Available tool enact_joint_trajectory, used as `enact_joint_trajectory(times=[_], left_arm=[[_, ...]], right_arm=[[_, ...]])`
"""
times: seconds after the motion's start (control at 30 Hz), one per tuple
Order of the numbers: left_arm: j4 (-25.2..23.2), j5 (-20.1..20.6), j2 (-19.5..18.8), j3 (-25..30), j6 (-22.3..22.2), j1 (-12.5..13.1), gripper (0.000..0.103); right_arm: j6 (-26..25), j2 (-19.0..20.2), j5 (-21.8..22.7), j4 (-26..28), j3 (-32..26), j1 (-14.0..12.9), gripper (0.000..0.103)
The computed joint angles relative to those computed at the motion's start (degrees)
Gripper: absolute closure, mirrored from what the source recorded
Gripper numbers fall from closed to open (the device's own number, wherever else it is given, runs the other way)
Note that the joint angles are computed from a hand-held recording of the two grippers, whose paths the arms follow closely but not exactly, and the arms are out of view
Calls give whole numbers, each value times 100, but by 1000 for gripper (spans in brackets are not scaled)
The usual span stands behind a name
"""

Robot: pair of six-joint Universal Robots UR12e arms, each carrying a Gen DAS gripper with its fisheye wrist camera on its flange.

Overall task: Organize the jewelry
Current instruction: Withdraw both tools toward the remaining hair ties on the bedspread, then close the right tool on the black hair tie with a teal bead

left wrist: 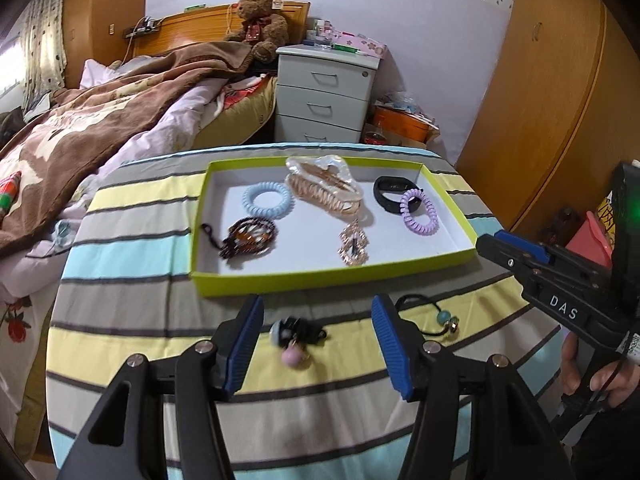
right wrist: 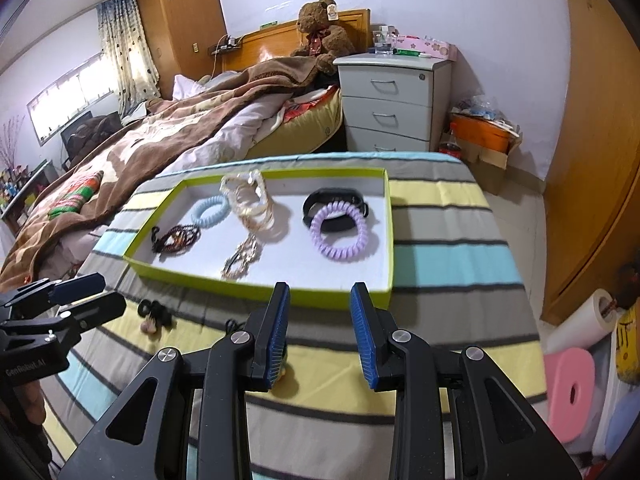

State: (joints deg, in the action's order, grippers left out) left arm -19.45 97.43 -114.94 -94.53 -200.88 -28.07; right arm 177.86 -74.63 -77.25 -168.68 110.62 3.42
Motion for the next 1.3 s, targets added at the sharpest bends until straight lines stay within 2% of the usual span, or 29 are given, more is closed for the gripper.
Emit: enact_joint_trajectory(times=[0.37,0.5,0.6,0.77,1.0,1.03,1.1,1.3], left_arm=[[214,-31,242,-478,-234,67,43],[277,-74,317,-630,-327,105,43],[327,-71,360,-725,-410,133,42],[395,-116,397,-812,-479,175,42],[391,-209,394,-837,-514,207,42],[385,-210,391,-837,-529,210,42],[379,-245,387,-843,-544,223,42],[359,-296,377,-842,-582,244,42]], right_arm=[[-71,-14,83,317,129,84,70],[-58,29,57,464,93,138,59],[-81,51,61,585,68,166,59],[-56,107,-179,762,0,259,59],[23,91,-403,608,69,334,59],[9,94,-431,581,75,343,60],[-15,89,-521,523,100,364,73],[23,77,-535,440,142,331,87]])
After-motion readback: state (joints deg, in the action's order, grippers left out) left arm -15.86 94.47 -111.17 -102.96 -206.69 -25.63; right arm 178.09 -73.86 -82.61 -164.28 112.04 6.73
